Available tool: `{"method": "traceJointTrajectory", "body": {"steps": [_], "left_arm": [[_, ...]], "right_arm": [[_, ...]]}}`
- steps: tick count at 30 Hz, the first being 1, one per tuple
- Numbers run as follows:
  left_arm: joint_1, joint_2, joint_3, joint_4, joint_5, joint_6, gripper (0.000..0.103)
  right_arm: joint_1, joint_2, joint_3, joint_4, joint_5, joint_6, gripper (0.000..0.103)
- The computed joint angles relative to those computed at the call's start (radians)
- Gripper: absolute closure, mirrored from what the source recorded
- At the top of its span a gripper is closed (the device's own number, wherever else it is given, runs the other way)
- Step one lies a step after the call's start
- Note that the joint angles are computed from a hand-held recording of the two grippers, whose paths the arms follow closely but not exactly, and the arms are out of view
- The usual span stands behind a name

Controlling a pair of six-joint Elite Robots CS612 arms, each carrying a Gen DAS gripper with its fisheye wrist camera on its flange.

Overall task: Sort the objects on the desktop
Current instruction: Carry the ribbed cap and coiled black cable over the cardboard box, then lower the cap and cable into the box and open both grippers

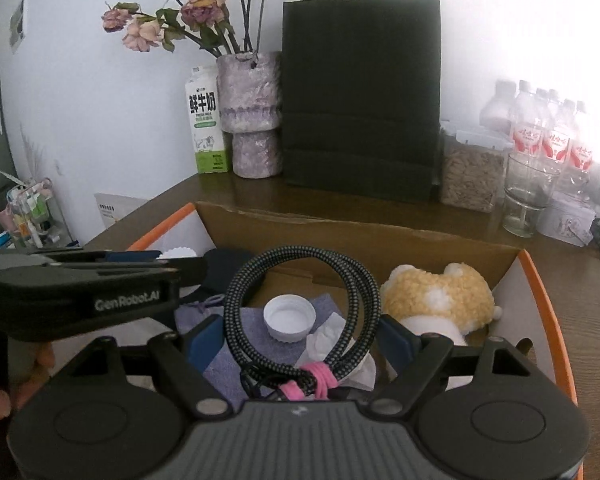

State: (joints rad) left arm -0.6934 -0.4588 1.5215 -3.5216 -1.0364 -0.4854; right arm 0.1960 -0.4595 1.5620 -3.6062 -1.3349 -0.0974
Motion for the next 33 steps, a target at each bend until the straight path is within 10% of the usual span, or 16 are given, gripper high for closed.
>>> {"method": "traceJointTrajectory", "body": {"steps": [7,10,13,33], "left_arm": [[-0.008,0.005,-0.001,-0.002,0.031,0.024,0.063],[-0.016,0.007,0.004,-0.031,0.053,0.048,0.019],[-0.031,0.014,0.007,-0.097,0.112,0.093,0.000],[-0.050,-0.006,0.054,-0.237,0.167,0.082,0.000]], "right_arm": [[0.001,0.001,-0.003,0.026,-0.011,0.001,0.021],[-0.001,0.001,-0.002,0.034,-0.006,0.007,0.019],[-0.004,-0.001,0.006,0.010,-0.002,0.023,0.010],[0.002,-0.029,0.065,-0.145,-0.061,0.013,0.000]]}}
